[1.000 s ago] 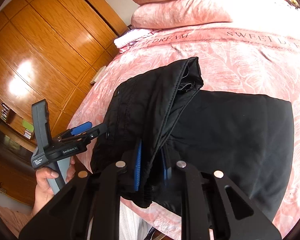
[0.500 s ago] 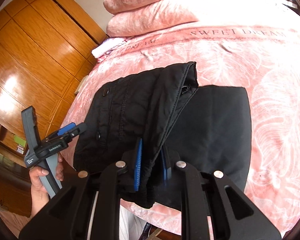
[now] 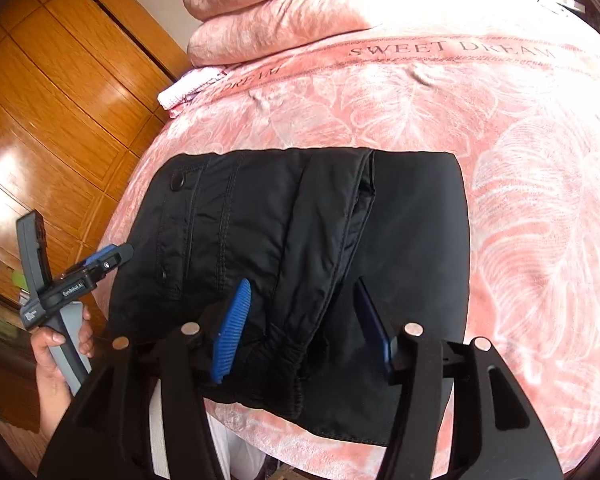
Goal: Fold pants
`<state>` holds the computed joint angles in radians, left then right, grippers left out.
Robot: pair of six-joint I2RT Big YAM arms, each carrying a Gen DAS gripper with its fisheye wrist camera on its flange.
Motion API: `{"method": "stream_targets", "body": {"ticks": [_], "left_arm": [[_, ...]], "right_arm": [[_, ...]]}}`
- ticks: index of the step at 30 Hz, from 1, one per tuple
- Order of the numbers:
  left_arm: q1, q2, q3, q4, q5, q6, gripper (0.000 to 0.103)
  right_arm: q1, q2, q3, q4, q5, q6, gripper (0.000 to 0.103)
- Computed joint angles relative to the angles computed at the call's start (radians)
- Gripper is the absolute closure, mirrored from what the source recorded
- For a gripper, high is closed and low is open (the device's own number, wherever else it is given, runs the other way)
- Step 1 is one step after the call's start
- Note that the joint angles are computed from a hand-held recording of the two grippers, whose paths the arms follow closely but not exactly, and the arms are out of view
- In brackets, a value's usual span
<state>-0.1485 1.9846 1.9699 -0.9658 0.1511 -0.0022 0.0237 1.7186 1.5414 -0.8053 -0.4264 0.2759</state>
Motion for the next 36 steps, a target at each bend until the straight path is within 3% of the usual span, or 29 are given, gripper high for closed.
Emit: {"method": "stream_targets", "body": {"ticks": [5,8,13,15,16,20,23,29,36], "left_arm": [[0.016,0.069,0.092,-0.099,0.118,-0.021,0.006],[0.016,0.104,0.139,-0.146,0.15,-0.022,0.006],[0.008,0.11,0.143,-0.153,0.159,-0.011,0.006],[0.005,0.11,0.139,-0.155,0.162,-0.011,0.005],[0.004,0.11,0.138,-0.157,0.162,-0.014,0.005],[0.0,0.105,0.131,-0.16,0.153,-0.027,0.005],[-0.007,0.096,0.129,-0.167,0.136,-0.009,0.005],[-0.037,0.078,0.119,-0.167,0.082,0.056,0.005],[-0.063,0.076,0.122,-0.17,0.07,0.079,0.005]], "right_arm": [[-0.028,0.044,0.034,-0.002,-0.08,0.049,0.035],[-0.032,0.071,0.048,-0.01,-0.122,0.06,0.035],[-0.016,0.083,0.041,-0.008,-0.131,0.041,0.034],[-0.014,0.08,0.019,0.029,-0.151,0.043,0.046],[-0.013,0.08,0.011,0.045,-0.166,0.044,0.065],[-0.02,0.078,-0.012,0.099,-0.214,0.106,0.081],[-0.026,0.055,-0.026,0.124,-0.221,0.126,0.086],[-0.048,0.001,-0.04,0.123,-0.157,0.105,0.087],[-0.094,-0.015,-0.038,0.087,-0.148,0.077,0.087]]}}
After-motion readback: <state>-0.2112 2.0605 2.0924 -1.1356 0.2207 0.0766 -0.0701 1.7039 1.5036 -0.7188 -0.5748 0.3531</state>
